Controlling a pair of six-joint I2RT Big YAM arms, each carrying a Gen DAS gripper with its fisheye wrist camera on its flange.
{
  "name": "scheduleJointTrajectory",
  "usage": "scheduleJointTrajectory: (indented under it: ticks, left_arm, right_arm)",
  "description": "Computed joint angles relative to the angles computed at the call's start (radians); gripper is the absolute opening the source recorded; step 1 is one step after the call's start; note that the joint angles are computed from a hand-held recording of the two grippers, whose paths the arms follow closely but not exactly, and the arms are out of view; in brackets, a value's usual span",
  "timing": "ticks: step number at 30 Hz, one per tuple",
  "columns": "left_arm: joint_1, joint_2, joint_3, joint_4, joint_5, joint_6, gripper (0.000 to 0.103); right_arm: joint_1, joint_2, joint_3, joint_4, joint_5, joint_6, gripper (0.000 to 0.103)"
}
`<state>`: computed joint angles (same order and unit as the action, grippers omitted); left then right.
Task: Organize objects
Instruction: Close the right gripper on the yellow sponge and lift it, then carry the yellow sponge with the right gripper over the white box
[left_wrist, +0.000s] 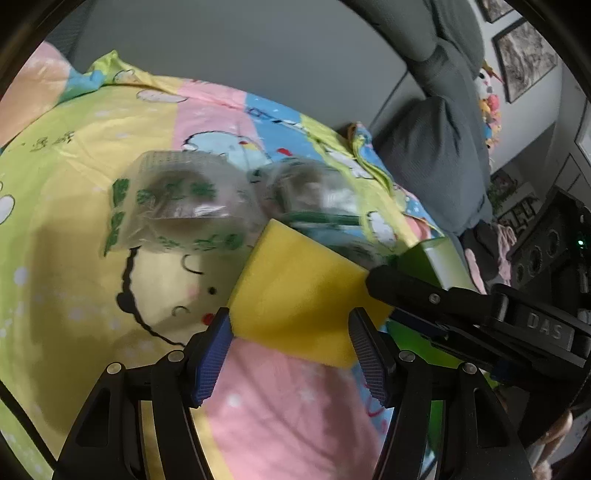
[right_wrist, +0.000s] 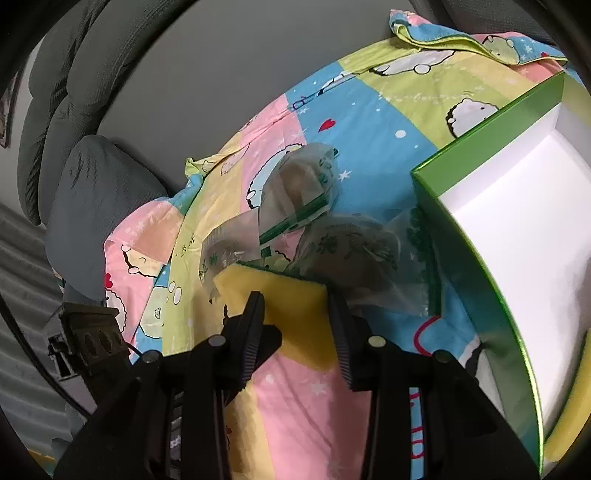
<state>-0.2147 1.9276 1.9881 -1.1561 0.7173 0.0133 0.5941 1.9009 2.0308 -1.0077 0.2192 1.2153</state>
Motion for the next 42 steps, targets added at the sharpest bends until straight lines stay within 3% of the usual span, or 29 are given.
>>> scheduleJointTrajectory:
  ticks: [7, 16, 24, 36, 42]
  left_arm:
    - [-0.011, -0.117, -0.089, 0.101, 0.083, -0.028, 0.064]
    - [-0.052, -0.231, -0.177, 0.197, 0.071, -0.034, 0.064]
    - [-0.098, -0.302, -0.242, 0.281, 0.04, -0.043, 0.064]
    - [-0.184, -0.329, -0.267, 0.26, -0.02, 0.047, 0.064]
    - [-0.218, -0.315, -0.263, 0.246, -0.024, 0.051, 0.064]
  right_arm:
    - [0.033, -0.103, -0.08, 0.017, 0.122, -0.026, 0.037]
    - [0.093, -0.221, -0.174, 0.027, 0.275, -0.012, 0.037]
    - [0.123, -0.301, -0.259, 0.033, 0.342, 0.037, 0.038]
    - [0.141, -0.385, -0.346, -0.017, 0.437, 0.13, 0.038]
    - [0.14, -0.423, -0.396, -0.049, 0.458, 0.197, 0.038]
